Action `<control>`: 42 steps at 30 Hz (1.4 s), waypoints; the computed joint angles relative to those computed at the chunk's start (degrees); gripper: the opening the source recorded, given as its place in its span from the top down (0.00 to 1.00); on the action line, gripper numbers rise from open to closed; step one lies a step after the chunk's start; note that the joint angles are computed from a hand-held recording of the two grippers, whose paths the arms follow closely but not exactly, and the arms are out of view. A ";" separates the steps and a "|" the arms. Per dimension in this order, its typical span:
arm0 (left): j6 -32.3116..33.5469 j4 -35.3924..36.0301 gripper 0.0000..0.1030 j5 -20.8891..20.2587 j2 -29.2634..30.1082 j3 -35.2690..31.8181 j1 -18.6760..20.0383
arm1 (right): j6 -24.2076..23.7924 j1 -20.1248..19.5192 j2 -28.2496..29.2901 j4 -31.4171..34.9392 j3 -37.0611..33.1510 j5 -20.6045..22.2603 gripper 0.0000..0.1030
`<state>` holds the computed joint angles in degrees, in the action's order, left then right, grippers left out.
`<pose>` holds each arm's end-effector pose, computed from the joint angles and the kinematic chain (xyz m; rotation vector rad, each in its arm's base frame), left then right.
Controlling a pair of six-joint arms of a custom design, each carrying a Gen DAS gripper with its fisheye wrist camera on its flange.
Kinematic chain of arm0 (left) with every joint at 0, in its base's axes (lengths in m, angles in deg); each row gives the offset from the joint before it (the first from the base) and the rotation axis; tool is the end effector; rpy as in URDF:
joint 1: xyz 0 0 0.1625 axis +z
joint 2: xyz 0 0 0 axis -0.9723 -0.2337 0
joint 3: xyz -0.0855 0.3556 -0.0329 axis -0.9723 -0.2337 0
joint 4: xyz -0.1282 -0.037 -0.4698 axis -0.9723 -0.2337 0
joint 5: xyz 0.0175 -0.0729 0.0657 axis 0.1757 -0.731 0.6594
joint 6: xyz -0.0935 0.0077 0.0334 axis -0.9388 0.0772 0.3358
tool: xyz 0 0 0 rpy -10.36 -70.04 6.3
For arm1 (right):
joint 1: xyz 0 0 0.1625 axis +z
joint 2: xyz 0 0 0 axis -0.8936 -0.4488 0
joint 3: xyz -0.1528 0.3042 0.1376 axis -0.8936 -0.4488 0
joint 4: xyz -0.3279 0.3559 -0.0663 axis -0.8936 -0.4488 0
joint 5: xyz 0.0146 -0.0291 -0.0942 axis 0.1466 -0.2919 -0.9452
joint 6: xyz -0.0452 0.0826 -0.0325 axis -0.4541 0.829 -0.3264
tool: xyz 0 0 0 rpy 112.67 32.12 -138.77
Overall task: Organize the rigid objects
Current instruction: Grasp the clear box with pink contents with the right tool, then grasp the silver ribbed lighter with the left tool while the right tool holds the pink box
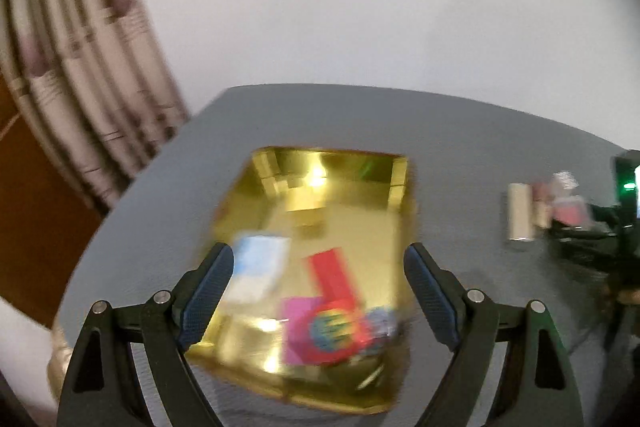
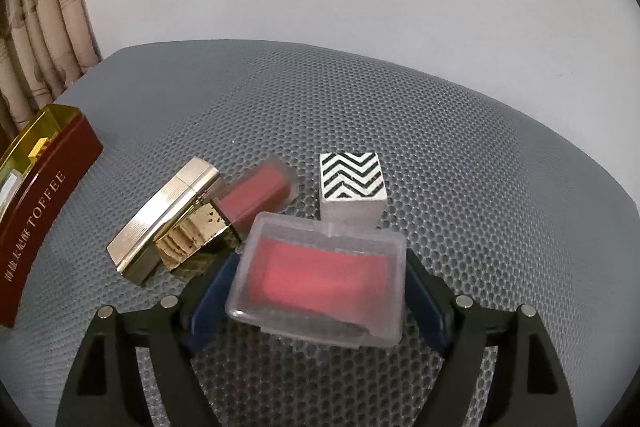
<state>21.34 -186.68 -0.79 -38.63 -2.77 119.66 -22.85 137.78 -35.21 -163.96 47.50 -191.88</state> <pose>-0.3709 -0.6522 -0.0247 0.4345 2.1066 -0.8221 -0.1031 -0.7790 0.3037 0.7736 -2.3264 0.5891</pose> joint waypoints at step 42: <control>13.63 17.03 0.74 -21.09 33.79 -44.30 3.41 | 2.83 -3.24 -14.77 -8.86 18.86 -0.12 0.25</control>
<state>34.97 -169.65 -21.88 -4.84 -47.07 123.08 -20.02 134.53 -49.98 -172.82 66.36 -191.99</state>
